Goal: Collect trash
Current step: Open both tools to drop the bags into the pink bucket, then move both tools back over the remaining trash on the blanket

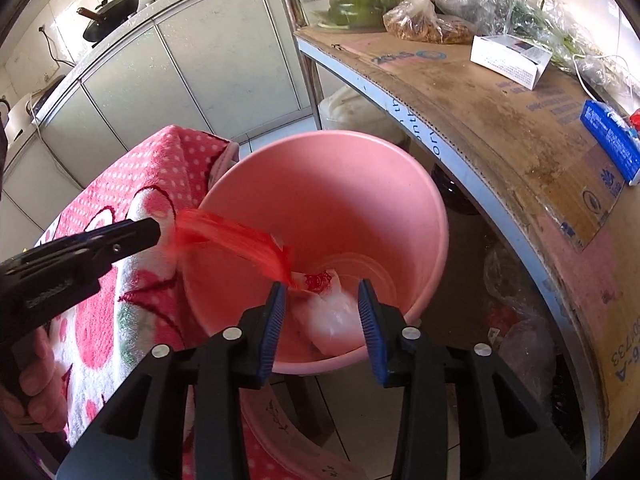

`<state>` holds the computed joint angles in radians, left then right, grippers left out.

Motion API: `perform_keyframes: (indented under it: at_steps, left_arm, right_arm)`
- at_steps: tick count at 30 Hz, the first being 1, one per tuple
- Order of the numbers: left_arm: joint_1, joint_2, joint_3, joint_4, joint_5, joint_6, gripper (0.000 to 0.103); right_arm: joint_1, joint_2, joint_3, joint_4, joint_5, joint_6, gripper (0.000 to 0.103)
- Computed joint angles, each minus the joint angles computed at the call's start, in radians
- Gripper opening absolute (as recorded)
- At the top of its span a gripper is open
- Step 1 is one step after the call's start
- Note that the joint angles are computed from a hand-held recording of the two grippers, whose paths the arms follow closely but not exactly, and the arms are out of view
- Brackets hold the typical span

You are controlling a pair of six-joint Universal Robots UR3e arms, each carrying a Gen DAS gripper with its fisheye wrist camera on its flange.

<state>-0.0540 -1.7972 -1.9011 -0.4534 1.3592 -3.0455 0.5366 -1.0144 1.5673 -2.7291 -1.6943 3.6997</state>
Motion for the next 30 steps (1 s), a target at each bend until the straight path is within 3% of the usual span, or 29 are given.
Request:
perform_keyframes:
  at_steps: [13, 20, 26, 30]
  left_arm:
    - [-0.003, 0.136, -0.058, -0.027, -0.025, 0.008, 0.034]
    - [0.074, 0.394, -0.199, -0.099, -0.034, 0.072, 0.034]
    - [0.330, 0.742, -0.332, -0.325, -0.154, 0.209, 0.034]
    - [0.638, 1.020, -0.360, -0.672, -0.302, 0.433, 0.034]
  right_arm:
    - [0.050, -0.098, 0.079, -0.038, -0.033, 0.009, 0.039]
    - [0.102, -0.092, 0.040, -0.049, -0.012, -0.016, 0.039]
    - [0.177, -0.037, -0.081, -0.024, 0.018, -0.054, 0.039]
    - [0.238, 0.027, -0.206, 0.039, 0.038, -0.080, 0.039]
